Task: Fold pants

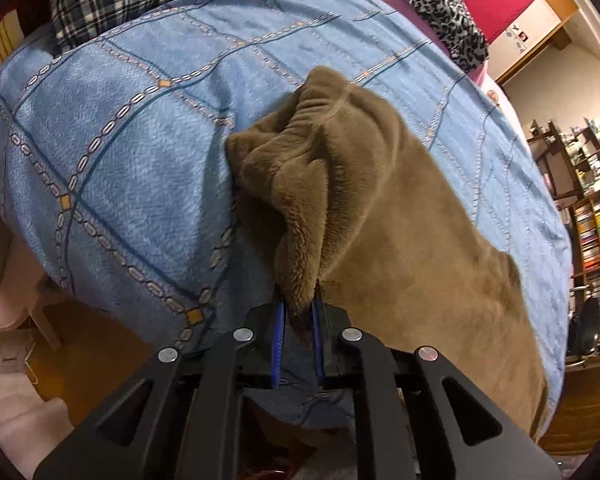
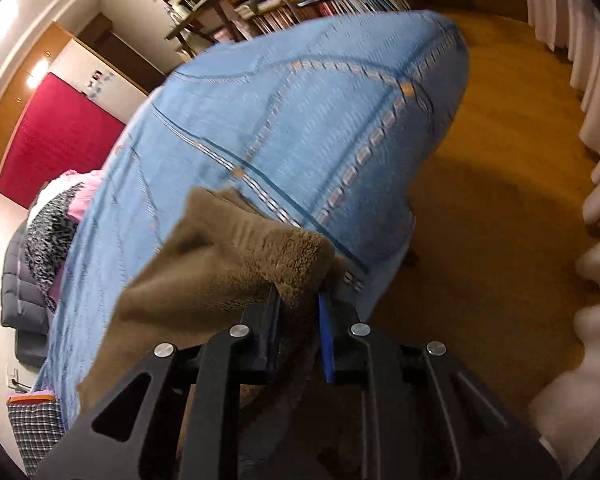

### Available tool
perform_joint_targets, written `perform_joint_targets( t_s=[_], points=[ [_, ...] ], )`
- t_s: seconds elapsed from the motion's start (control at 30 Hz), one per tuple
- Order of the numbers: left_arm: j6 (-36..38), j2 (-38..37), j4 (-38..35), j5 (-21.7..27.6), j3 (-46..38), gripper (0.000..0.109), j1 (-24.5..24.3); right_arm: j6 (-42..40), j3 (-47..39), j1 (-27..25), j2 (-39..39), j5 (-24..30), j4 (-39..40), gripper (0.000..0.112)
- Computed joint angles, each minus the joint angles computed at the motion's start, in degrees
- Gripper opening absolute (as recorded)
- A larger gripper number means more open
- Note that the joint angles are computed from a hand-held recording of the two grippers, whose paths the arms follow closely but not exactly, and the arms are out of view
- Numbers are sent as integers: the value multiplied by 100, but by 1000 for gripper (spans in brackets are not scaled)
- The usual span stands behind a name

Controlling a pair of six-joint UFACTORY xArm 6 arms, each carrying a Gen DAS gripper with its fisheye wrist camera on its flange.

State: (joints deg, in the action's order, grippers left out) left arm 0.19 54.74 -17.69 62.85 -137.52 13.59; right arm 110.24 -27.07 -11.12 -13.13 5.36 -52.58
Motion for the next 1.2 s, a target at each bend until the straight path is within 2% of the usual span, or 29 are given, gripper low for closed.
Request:
perform_joint_targets(
  t_s=[0.13,0.17,0.23,0.33,0.4,0.47,0.53,0.6,0.8,0.87,1.0,1.07,1.2],
  points=[
    [11,20,175,-58,84,11,-7,-279,-85,121,-5,260,104,17],
    [15,68,226,-28,19,11,-20,-367,-78,117,-7,233,180,19],
    [82,116,500,-35,-39,13,-97,-553,-74,172,-66,395,392,34],
    [160,-107,926,-272,332,19,-205,-555,-20,204,-213,519,395,43],
    [71,-210,1225,-407,486,39,-256,-581,35,218,-314,592,472,49],
    [2,-340,1475,-558,683,49,-264,-763,104,235,-414,637,730,54],
    [-93,-362,1523,-519,676,54,-224,-914,175,279,-537,721,955,58],
    [-265,-418,1571,-515,717,55,-190,-1073,206,340,-626,823,1145,58],
    [-804,-1188,2605,-1410,1815,55,-412,-1698,116,508,-778,1373,1900,61],
    [-733,-1321,2558,-1571,1935,55,-464,-1895,86,548,-835,1544,2053,61],
    [-667,-1484,2533,-1738,2000,55,-534,-2051,-108,720,-954,2286,2083,61],
    [-747,-1492,2574,-1724,1949,55,-525,-1930,-111,692,-1022,2360,1942,61],
    [-1097,-1455,2711,-1649,1846,55,-515,-1457,-295,529,-842,1899,1148,61]
  ],
)
